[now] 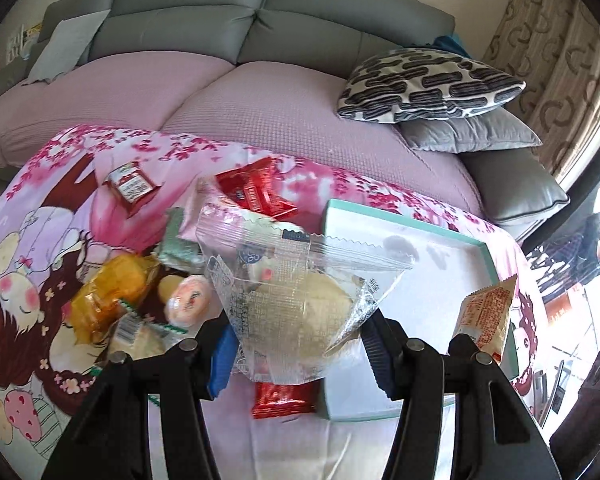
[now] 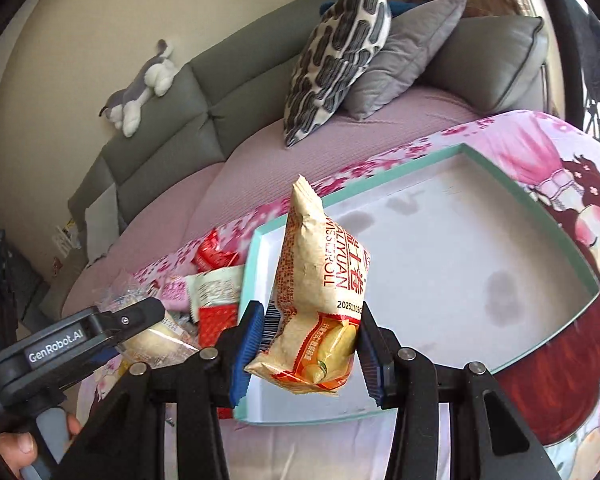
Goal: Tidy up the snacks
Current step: 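Carry both bags into the teal tray and open both tools to release them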
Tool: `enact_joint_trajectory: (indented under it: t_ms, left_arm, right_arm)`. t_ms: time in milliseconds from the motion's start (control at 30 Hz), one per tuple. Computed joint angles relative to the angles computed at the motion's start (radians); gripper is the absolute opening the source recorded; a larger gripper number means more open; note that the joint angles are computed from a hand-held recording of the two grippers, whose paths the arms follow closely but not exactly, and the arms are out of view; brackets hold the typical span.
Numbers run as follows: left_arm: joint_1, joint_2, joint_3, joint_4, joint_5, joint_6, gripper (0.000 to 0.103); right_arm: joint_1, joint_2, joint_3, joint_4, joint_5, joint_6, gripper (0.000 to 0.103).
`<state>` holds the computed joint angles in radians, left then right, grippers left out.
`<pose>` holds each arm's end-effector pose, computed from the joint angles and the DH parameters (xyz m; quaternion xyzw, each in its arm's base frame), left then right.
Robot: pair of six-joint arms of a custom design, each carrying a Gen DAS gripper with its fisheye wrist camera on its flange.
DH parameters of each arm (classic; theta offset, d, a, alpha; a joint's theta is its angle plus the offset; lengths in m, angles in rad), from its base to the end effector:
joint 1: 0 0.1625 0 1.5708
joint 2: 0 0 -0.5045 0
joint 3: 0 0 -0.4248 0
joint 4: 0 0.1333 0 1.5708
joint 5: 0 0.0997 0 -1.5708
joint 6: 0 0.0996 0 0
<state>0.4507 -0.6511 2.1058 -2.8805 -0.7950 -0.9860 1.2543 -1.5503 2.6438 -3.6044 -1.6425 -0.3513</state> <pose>-0.3966 -0.4175 -0.0384 0.0892 0.9194 -0.2946 0.2450 0.0127 -0.3667 0.3115 -0.0007 -0.8911 0.4172 0.1785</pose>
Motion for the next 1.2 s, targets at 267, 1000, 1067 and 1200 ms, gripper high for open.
enact_joint_trajectory:
  t_ms: [267, 1000, 1067, 1200]
  left_arm:
    - [0.04, 0.102, -0.16, 0.032, -0.067, 0.135, 0.058]
    - [0.155, 0.289, -0.452, 0.176, -0.085, 0.272, 0.058]
    - [0.157, 0.293, -0.459, 0.179, -0.085, 0.279, 0.058]
    - [0.158, 0.293, -0.473, 0.224, -0.09, 0.252, 0.058]
  right_arm:
    - [-0.049, -0.004, -0.086, 0.035, -0.091, 0.012, 0.048]
    - [-0.02, 0.154, -0.352, 0.13, -0.346, -0.057, 0.049]
    - [-0.016, 0.156, -0.363, 0.14, -0.353, -0.066, 0.049]
    - [-0.009, 0.152, -0.371, 0.157, -0.357, -0.077, 0.056]
